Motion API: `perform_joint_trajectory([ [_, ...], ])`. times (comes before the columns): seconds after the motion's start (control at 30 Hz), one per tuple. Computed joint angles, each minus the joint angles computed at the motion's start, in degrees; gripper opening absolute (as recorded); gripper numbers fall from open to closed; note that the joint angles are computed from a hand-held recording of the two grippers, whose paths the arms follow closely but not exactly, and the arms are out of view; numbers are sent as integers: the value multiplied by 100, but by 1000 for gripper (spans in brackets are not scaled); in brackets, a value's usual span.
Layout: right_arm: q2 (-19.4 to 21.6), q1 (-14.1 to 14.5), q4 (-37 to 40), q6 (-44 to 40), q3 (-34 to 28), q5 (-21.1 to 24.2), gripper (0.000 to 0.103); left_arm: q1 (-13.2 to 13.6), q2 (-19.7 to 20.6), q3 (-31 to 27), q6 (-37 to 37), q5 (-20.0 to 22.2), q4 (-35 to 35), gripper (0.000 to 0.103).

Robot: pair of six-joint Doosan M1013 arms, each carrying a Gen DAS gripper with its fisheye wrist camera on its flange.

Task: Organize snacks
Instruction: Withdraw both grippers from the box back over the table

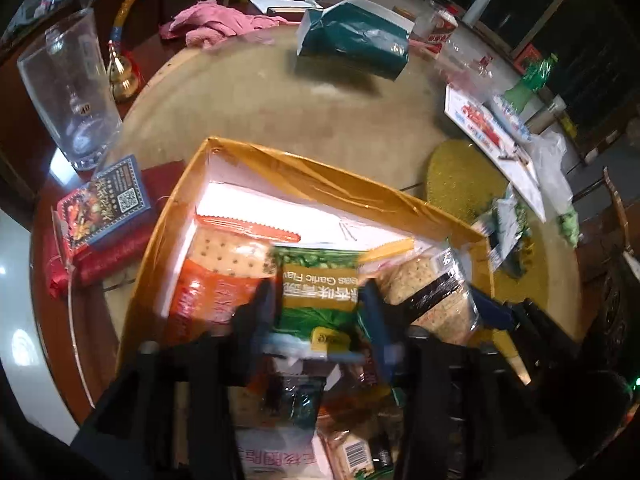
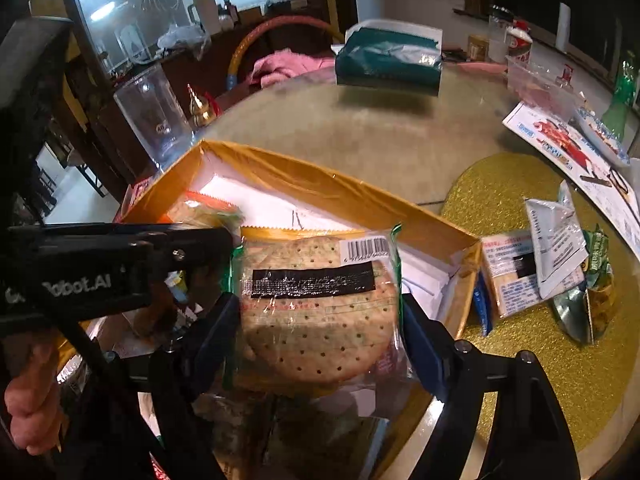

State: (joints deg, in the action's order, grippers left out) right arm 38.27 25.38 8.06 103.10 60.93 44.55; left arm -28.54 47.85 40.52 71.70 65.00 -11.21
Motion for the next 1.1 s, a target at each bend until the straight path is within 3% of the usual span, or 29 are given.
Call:
perform_joint_trajectory([
  [0.1, -148, -93, 506, -136, 222, -280, 83, 53, -235, 385, -22, -493, -207, 74],
  [0.17, -253, -110, 603, -116, 351, -509, 83, 54, -356, 536, -37, -632, -198, 75],
  [0.27, -465, -86, 210, 320, 553, -736, 83, -8, -776, 1134, -252, -1138, 111, 75],
  [0.4, -1056, -150, 532, 360, 1421, -1351, 83, -227, -1434, 2102, -669, -1727, 867, 79],
  [0.47, -1356, -217, 948, 97, 1907, -1588, 83, -322, -1725, 2593, -826, -2068, 865, 81],
  [0.53, -1636, -262, 785, 403, 2393, -1775, 83, -433, -1910, 2938, -884, -2300, 797, 81],
  [0.6, -1872, -323, 733, 509, 2847, -1975, 83, -570, -1995, 3088, -955, -2359, 856, 81],
  [0.67, -2007, -402, 589, 757, 3140, -1837, 83, -698, -2046, 3174, -773, -2530, 793, 81],
  [0.83, -2095, -554, 439, 1156, 3515, -1593, 83, -940, -1960, 2973, -191, -2402, 716, 81],
  [1.1, -2106, -435, -607, 1780, 3547, -1447, 83, -1205, -1925, 2970, -350, -2360, 1169, 81],
])
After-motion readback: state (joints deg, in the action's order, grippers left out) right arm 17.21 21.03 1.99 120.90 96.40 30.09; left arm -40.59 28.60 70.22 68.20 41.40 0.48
